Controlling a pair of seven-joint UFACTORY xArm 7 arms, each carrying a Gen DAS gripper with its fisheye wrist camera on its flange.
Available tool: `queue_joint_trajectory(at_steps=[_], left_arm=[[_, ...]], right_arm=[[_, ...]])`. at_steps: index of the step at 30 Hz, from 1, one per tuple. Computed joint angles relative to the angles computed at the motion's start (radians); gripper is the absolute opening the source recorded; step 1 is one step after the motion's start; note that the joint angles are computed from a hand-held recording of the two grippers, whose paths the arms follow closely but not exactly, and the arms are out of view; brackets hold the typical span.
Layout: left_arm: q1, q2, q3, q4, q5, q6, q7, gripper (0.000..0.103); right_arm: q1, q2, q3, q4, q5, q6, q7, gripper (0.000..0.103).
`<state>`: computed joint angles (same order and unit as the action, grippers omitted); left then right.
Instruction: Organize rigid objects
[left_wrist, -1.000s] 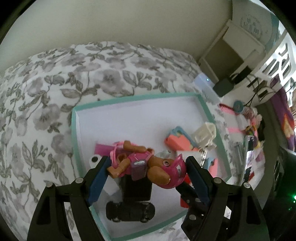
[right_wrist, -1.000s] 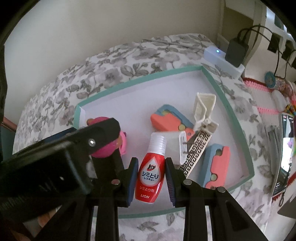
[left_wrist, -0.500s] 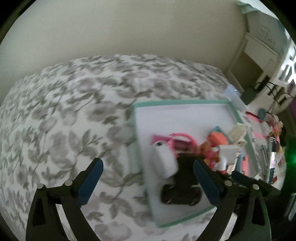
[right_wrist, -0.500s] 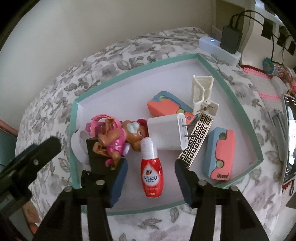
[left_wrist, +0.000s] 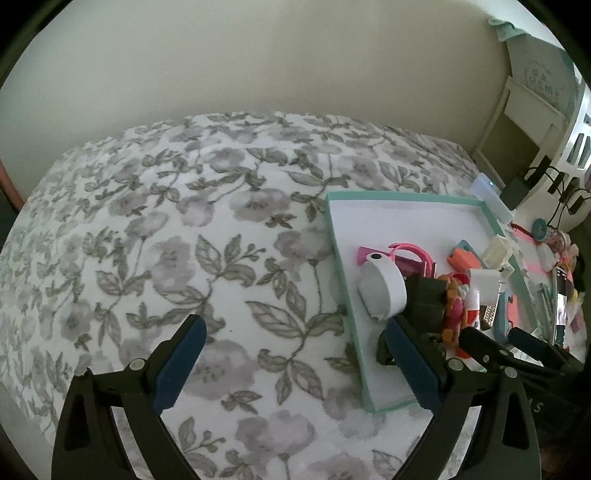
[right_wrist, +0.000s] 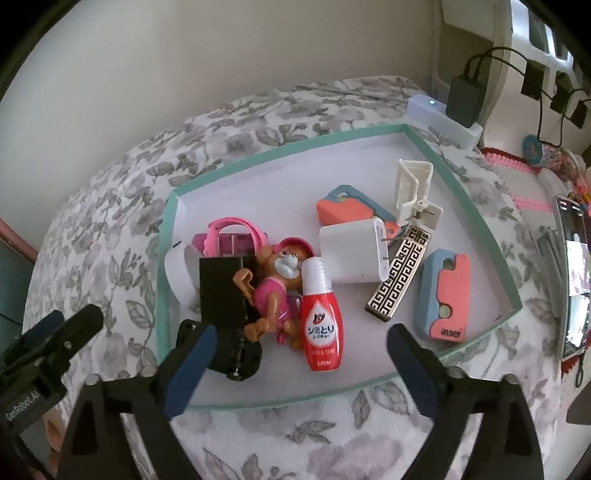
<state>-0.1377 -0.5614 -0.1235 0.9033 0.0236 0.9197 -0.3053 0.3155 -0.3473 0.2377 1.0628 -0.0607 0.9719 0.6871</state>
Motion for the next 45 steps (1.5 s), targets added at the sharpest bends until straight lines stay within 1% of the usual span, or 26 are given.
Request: queue_joint_trajectory(at_steps=[2,5,12,20,28,45], left_arm=[[0.003,-0.013,0.001,-0.005,0.003,0.006,-0.003,0.098],[0.016,-0.03,-0.013,-0.009,0.036,0.018,-0.007,0.098],[0.022,-0.071,-0.03,-0.027,0.084,0.043,0.0,0.098],[0.023,-0.1,-0.022,-0.043,0.077,0.045,0.003,0.098],[0.036,-0.109,-0.029,-0.046,0.086,0.054,-0.014,0.098],[0.041,-0.095,-0.029,-0.04,0.1,0.065,-0.018,0.098]], right_arm=[[0.002,-0.013,0.003,-0.009,-0.002,-0.007,0.006,0.098],[0.002,-0.025,0.012,-0.012,-0.01,-0.005,0.016,0.102],[0.004,-0.053,0.033,-0.017,-0.035,-0.006,0.044,0.102],[0.004,-0.072,0.049,-0.015,-0.06,-0.003,0.064,0.102],[0.006,-0.078,0.056,-0.013,-0.074,-0.006,0.071,0.103],[0.006,-0.075,0.059,-0.007,-0.08,-0.012,0.067,0.103]])
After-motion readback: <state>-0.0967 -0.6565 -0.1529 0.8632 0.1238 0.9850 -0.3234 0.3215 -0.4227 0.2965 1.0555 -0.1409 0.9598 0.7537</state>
